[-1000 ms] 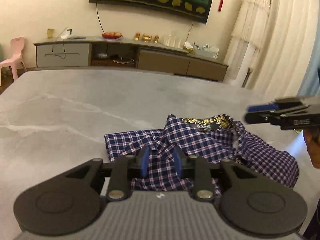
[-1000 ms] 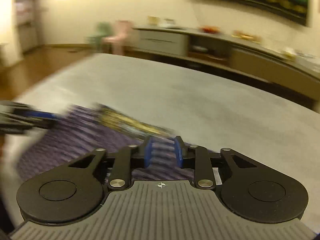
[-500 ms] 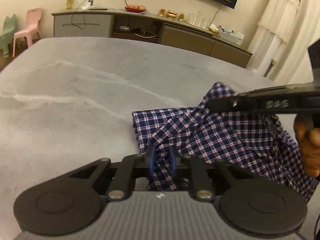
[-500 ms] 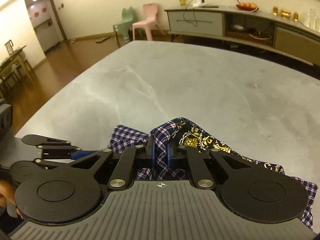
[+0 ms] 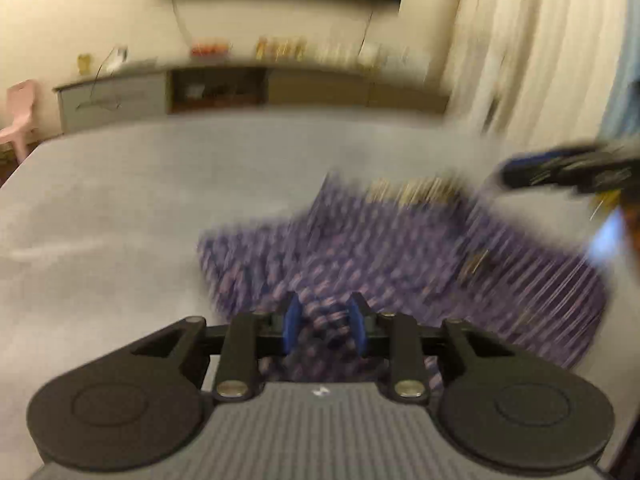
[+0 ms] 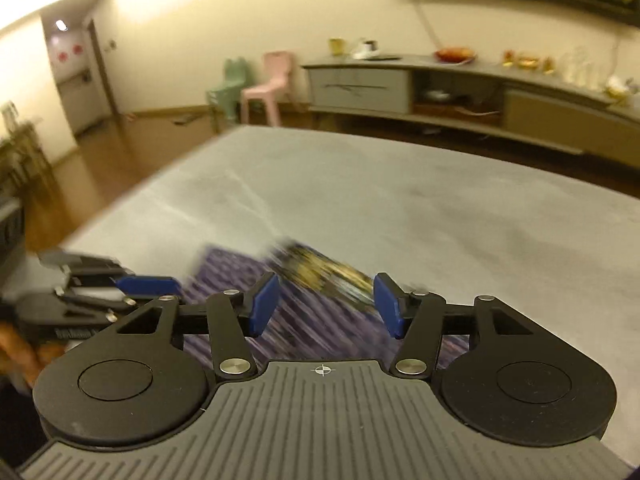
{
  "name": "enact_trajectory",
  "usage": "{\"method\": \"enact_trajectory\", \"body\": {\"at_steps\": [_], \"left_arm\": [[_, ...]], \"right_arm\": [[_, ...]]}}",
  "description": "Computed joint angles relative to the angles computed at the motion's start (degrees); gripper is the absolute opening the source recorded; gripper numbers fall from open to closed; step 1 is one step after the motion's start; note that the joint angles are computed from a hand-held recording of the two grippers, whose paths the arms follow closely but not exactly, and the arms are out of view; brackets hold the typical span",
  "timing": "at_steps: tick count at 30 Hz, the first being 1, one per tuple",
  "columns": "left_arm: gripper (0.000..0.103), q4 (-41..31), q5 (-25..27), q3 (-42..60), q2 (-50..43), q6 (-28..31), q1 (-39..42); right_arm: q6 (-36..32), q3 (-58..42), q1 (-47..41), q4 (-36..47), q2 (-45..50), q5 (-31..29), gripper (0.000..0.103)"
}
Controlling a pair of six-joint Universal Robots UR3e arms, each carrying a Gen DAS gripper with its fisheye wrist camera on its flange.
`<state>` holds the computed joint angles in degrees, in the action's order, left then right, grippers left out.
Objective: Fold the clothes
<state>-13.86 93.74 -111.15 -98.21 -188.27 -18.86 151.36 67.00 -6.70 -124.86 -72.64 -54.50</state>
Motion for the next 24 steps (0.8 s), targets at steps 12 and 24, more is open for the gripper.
{"method": "enact_trajectory", "body": {"at_steps": [12,24], "left_arm": [[0.035,-6.31,8.42,5.62,-2.07,-1.18,-5.96],[0.049,-2.75,3.30,10.22,-1.62,-3.22,-5.12]], "right_arm": [[-4.74,18.17,-13.39,-10.65,-4.73,5.29,0.045],[-11.17,3.40,-9.12,-0.32,5.93,4.63,0.046]]}}
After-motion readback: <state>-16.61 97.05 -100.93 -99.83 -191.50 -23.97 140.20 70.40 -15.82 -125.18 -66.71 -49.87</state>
